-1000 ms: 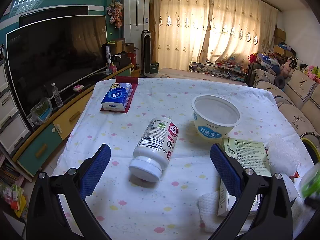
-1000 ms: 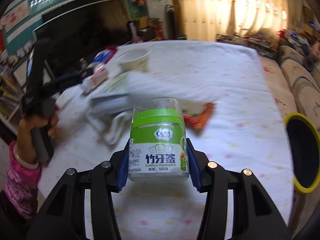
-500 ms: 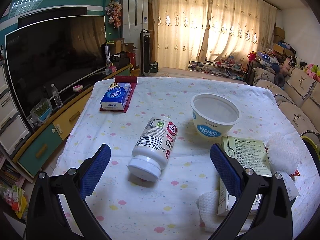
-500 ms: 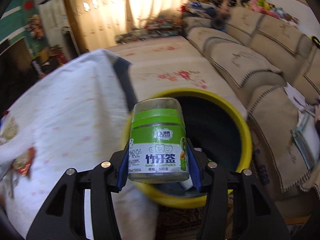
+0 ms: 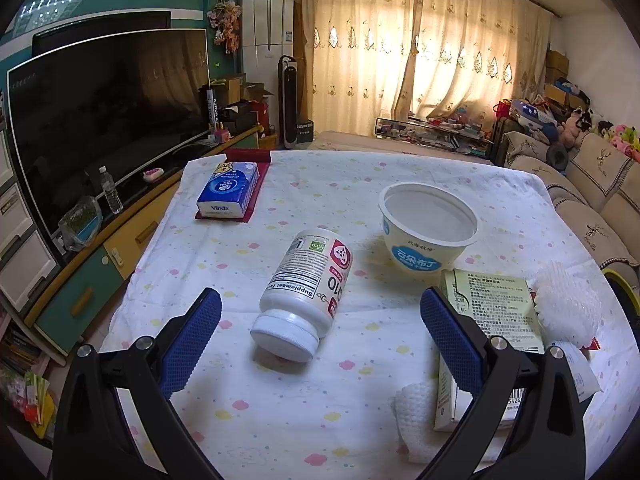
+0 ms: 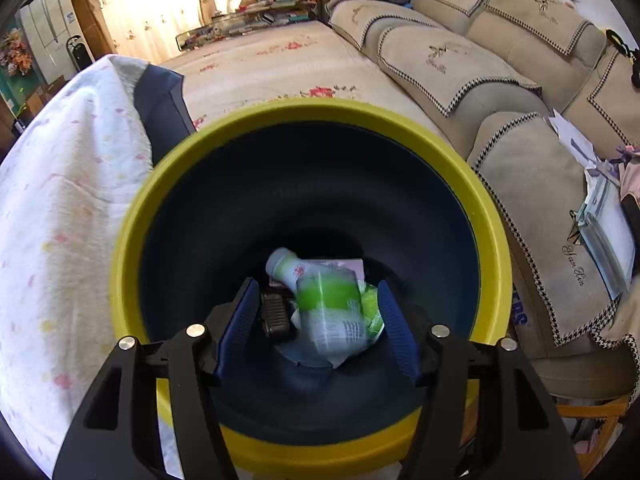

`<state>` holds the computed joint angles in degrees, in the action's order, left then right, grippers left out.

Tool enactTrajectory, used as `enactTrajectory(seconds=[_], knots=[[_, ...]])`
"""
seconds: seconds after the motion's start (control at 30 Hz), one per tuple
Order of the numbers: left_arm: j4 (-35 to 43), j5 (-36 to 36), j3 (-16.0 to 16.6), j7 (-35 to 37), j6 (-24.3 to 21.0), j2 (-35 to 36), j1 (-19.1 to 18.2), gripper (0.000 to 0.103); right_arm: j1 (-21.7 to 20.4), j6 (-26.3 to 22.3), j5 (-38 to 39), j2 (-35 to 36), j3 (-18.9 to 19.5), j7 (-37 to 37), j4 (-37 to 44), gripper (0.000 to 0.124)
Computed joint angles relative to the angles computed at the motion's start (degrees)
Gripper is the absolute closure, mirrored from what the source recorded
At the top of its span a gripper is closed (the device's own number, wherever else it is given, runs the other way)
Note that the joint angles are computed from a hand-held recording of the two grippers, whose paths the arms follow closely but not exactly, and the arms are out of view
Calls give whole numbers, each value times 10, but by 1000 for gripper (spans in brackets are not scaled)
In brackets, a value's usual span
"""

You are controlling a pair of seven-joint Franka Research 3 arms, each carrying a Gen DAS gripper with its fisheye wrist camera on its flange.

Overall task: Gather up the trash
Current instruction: 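Reach the left gripper toward the bubble wrap on the table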

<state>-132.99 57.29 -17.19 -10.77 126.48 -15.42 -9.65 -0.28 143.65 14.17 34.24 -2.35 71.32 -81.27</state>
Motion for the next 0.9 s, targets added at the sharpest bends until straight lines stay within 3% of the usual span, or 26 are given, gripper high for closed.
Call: enactTrajectory(seconds=[0.27, 0.43, 0.53, 0.63, 0.7, 0.9], knots=[[7, -3, 0, 4, 8, -1, -4, 5, -5, 33, 26, -46, 16, -51, -59, 63], [37, -15, 16, 86, 124, 7, -9, 5, -9, 35, 47, -60, 22, -74, -73, 62], [85, -38, 21, 201, 207, 49, -16, 5, -15, 33, 67, -66, 26, -88, -79, 62], [146, -97, 23, 318, 241, 110, -28, 6, -20, 29, 84, -69, 28, -97, -82, 62], [192, -146, 24, 395, 230, 153, -39, 12, -23, 24, 94, -69, 30, -104, -81, 62], [323, -204, 30, 554, 108, 256, -76, 25, -28, 12, 115, -65, 33, -124, -73, 62]])
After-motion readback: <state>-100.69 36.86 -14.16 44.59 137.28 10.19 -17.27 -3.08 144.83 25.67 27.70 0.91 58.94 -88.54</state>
